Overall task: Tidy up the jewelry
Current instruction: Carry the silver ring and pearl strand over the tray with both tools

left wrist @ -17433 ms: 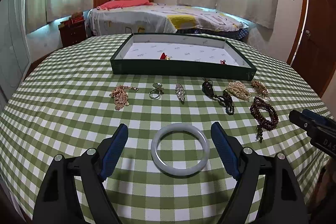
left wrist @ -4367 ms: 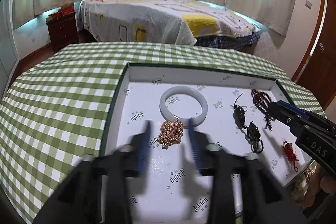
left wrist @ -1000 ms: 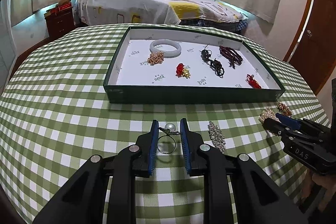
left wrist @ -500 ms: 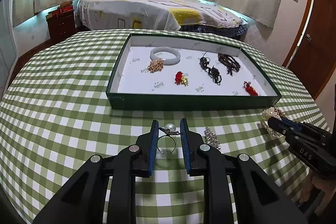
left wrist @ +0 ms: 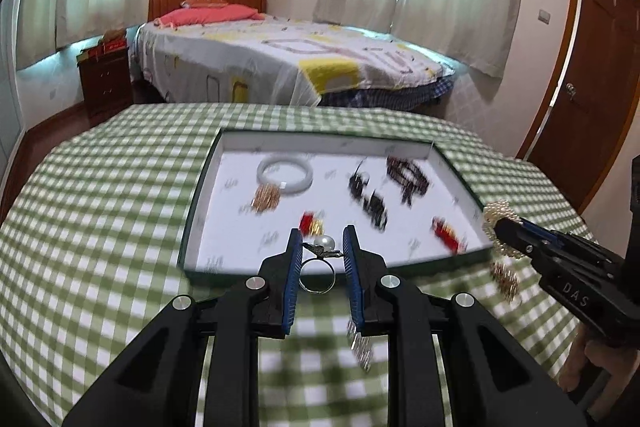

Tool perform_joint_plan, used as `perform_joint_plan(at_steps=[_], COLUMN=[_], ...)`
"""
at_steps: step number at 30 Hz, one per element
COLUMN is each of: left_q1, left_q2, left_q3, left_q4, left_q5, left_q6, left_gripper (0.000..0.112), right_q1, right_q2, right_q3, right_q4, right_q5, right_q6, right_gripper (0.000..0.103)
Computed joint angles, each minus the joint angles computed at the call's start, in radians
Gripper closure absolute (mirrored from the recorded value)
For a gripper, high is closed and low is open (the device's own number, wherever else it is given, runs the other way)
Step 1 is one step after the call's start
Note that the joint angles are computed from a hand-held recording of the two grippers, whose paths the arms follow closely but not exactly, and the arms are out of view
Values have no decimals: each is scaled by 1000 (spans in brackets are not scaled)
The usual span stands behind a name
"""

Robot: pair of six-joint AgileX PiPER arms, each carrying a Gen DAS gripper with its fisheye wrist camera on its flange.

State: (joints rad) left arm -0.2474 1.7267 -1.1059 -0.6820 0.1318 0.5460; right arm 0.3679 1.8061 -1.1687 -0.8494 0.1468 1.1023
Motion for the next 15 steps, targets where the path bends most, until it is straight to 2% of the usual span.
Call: perform_joint_plan(at_steps=[4,8,13,15], left_q1=[-9,-16,-33,-42], left_q2=[54,127,240,302], left_q3=[-98,-212,-368,-447], left_q4=[52,116,343,424], left_q5=[5,28,72,113], left_q6=[-62,-147,-392,-483], left_gripper=[91,91,91,91], right_q1=[-30,-48,-75,-86], right_q2=[46,84,141,174], right_q3=[-91,-158,-231,-264], right_q4=[144,182,293,379], right_q5=[-3,-1,4,14], right_q6=[-164,-225,-359,-449], right_gripper=[85,85,85,85])
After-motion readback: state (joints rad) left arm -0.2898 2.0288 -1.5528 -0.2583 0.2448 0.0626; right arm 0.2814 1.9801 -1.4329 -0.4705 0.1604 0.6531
